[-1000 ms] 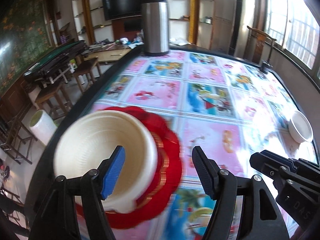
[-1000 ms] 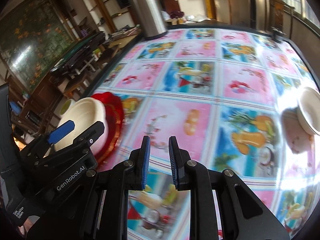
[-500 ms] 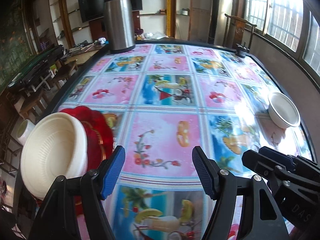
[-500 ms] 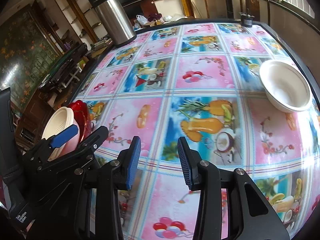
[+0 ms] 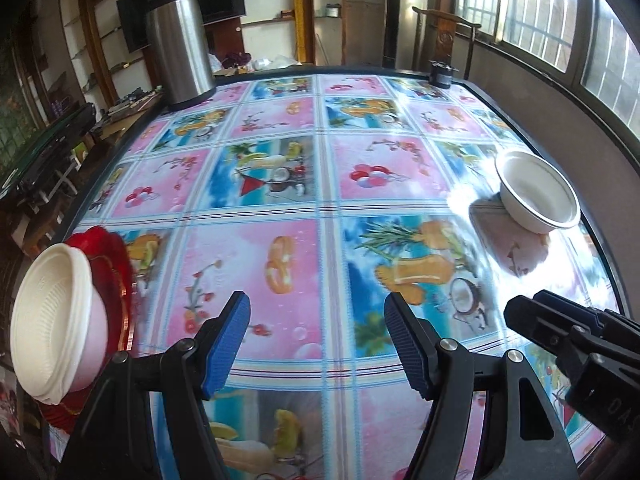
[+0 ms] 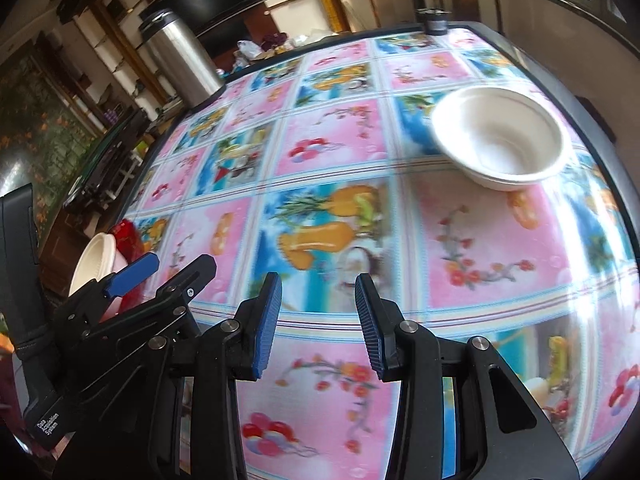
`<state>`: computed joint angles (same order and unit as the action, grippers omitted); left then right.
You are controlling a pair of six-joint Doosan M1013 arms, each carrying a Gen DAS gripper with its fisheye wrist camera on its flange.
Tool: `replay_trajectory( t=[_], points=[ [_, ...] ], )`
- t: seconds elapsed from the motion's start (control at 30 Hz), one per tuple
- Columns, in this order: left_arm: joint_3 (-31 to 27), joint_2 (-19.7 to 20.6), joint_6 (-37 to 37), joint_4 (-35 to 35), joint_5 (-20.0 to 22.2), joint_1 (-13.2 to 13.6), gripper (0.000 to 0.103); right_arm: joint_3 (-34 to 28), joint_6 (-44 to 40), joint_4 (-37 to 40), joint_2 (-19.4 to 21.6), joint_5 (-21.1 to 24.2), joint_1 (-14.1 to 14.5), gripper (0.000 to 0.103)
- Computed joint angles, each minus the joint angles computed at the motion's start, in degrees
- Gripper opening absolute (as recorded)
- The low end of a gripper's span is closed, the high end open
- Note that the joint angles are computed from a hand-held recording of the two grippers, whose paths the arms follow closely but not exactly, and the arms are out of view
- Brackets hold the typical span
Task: Organize plates and bowls
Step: 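Move both grippers toward the remaining white bowl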
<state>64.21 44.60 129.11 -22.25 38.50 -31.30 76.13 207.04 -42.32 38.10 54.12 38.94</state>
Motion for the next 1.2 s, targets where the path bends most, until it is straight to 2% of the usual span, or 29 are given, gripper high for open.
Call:
replay_trajectory(
  t=[0.37,0.67,0.9,1.2],
  points=[
    [0.0,0.1,3.1,-1.7,2.0,-3.0,0.07,9.1,9.6,-0.5,-5.1,2.0,0.4,0.038],
    [-5.4,2.8,1.2,-2.4,7.9,-5.2,0.07,15.8,17.5,-1.3,-9.1,3.4,0.1,0.039],
    [-10.2,5.2,-1.8,-1.8,11.3,-6.8,0.07,18.8,19.2,-3.1,-11.1,2.2,-2.0,0.039],
    [-16.8,9.1,-5.9,0.7,16.2,-8.7,0.07,20.3,17.8,-3.0,-11.9,-1.2,-5.3,0.039]
  ],
)
